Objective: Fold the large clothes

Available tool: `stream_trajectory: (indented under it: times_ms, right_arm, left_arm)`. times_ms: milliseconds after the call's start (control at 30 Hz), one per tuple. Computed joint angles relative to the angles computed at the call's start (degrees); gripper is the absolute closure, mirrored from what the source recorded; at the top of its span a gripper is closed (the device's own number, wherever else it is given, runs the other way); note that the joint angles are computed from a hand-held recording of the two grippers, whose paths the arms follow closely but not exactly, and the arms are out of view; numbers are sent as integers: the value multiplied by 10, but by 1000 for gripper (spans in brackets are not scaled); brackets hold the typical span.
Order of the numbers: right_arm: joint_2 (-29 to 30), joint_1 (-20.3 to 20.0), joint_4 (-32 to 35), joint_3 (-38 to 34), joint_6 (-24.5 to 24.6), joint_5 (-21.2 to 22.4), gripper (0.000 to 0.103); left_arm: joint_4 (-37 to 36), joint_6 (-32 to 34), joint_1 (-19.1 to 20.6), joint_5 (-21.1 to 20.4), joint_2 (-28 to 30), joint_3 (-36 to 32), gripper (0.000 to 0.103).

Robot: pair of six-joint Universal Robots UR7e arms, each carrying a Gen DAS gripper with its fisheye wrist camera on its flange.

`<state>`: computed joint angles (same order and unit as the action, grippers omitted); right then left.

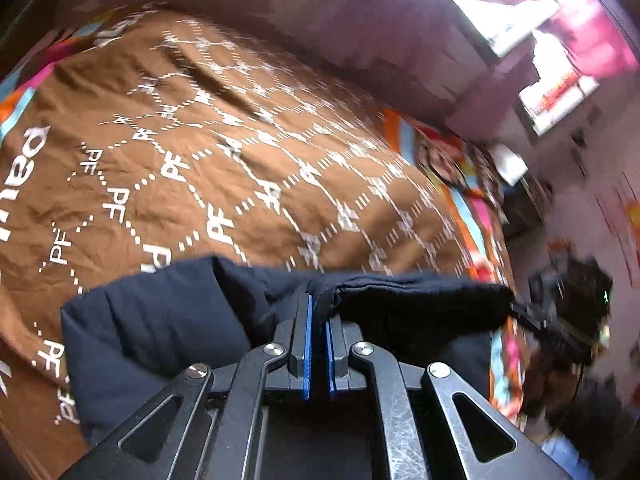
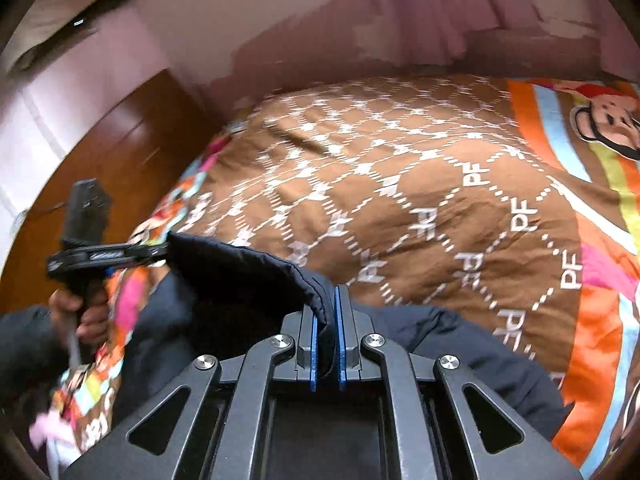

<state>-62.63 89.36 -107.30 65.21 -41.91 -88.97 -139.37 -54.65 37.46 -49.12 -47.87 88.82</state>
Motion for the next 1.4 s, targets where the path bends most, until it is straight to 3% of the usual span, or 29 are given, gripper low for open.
stream_trajectory:
  times_ms: [100, 267, 400, 500, 600, 667, 733, 800, 933, 1000, 1067, 1133, 1233, 1333, 1400]
  right_arm:
    - [-29, -9, 26, 27, -48, -6, 96]
    - [-55, -12, 2, 103, -86, -84, 96]
    - [-58, -16, -34, 125, -66, -95, 95]
    - [-57, -14, -5, 98, -51, -84, 92]
    - [-60, -12, 29, 69, -56, -66, 79]
    - [-64, -12, 46, 53, -56, -37, 59]
    - [-58, -11, 55, 31, -46, -3, 54]
    - [-45, -8, 42, 19, -10, 13, 54]
    - [-3, -6, -17, 10, 122, 23, 54]
    - [13, -9, -37, 13, 175, 22, 66]
    - [24, -14, -53, 20, 203, 17, 87]
    - [27, -17, -29, 27, 199, 24, 91]
    - [21, -7, 24, 41, 125, -19, 92]
    - [18, 0, 88, 48, 93, -80, 92]
    - [25, -1, 109, 42, 97, -106, 94]
  left_arm:
    - [29, 13, -11, -27, -15, 21, 98]
    - [164, -17, -7, -49, 13, -13, 98]
    - [170, -29, -10, -29, 22, -18, 97]
    - [165, -28, -17, -30, 11, -15, 95]
    - [181, -25, -26, -37, -1, -19, 94]
    - [168, -6, -39, -28, -8, -22, 94]
    - [165, 19, -47, 1, -3, -40, 93]
    - [165, 37, -41, 23, 15, -72, 86]
    - [171, 37, -10, 52, 72, -150, 85]
    - [145, 32, 10, 40, 96, -175, 85]
    - [110, 50, 21, 12, 110, -182, 86]
    - [93, 96, 27, -29, 124, -187, 86]
    - [130, 154, 26, -72, 132, -187, 92]
    - [217, 168, 33, -128, 138, -202, 94]
    - [305, 161, 37, -137, 151, -228, 96]
